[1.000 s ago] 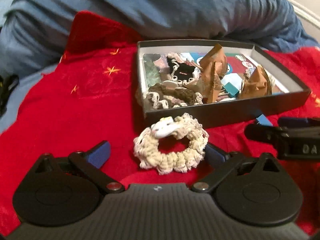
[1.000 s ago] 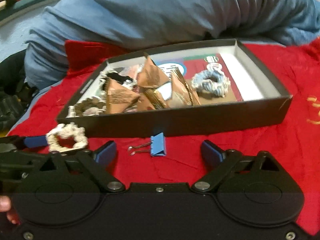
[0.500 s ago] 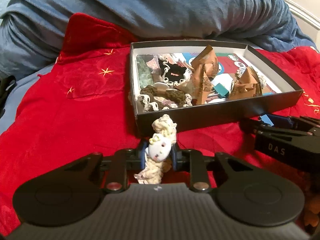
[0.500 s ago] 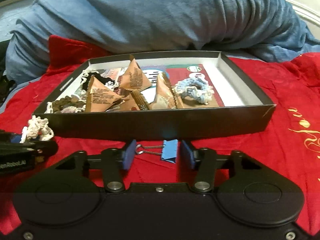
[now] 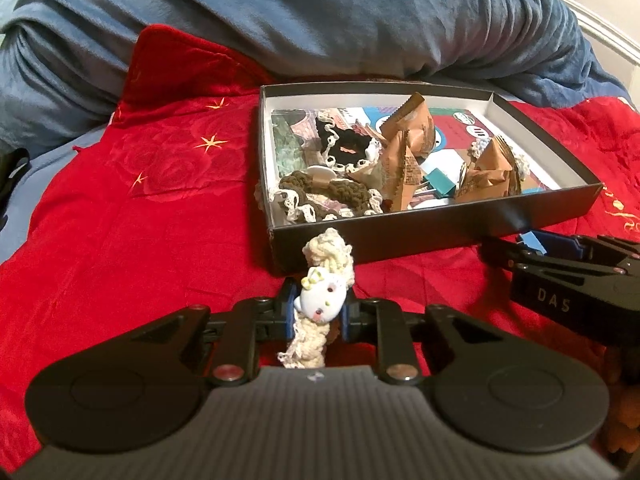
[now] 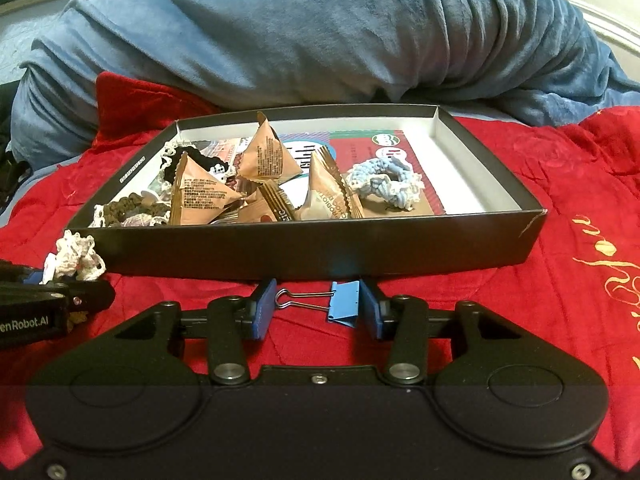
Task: Organize objects
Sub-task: 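Lift and carry the scrunchie and clip over the black box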
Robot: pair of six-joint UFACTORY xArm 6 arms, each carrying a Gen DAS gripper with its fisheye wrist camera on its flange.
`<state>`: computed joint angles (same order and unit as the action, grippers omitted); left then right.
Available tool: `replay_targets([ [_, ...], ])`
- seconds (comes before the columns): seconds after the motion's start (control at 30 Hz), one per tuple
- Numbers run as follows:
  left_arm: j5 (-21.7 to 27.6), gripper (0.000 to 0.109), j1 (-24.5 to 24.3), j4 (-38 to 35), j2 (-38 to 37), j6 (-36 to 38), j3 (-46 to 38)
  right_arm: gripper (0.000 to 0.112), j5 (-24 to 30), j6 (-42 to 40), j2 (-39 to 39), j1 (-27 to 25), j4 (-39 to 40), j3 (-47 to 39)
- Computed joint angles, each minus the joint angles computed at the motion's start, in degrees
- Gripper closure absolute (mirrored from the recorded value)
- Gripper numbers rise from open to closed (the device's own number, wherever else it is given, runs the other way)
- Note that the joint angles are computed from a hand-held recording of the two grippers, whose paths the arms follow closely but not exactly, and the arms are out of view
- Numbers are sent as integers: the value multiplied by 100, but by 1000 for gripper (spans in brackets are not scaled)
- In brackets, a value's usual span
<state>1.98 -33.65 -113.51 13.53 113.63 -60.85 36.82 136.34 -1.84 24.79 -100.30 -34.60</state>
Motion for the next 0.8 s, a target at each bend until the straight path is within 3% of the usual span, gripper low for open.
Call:
replay_targets([
  [0.4, 130, 85, -35, 468, -573, -793, 426, 69, -136, -662, -737, 173, 914, 294],
  [0.47, 191, 85, -39, 140, -779, -515, 472, 69, -156, -799, -1034, 217, 1057, 388],
  [0.63, 23, 85, -82, -1563, -1100, 912, 89, 69, -154, -1340, -2102, 301, 1373, 697],
  [0.8, -101, 85, -252, -1865, -1115, 968, -439, 69, -156, -2619, -3166, 82, 2143, 842],
])
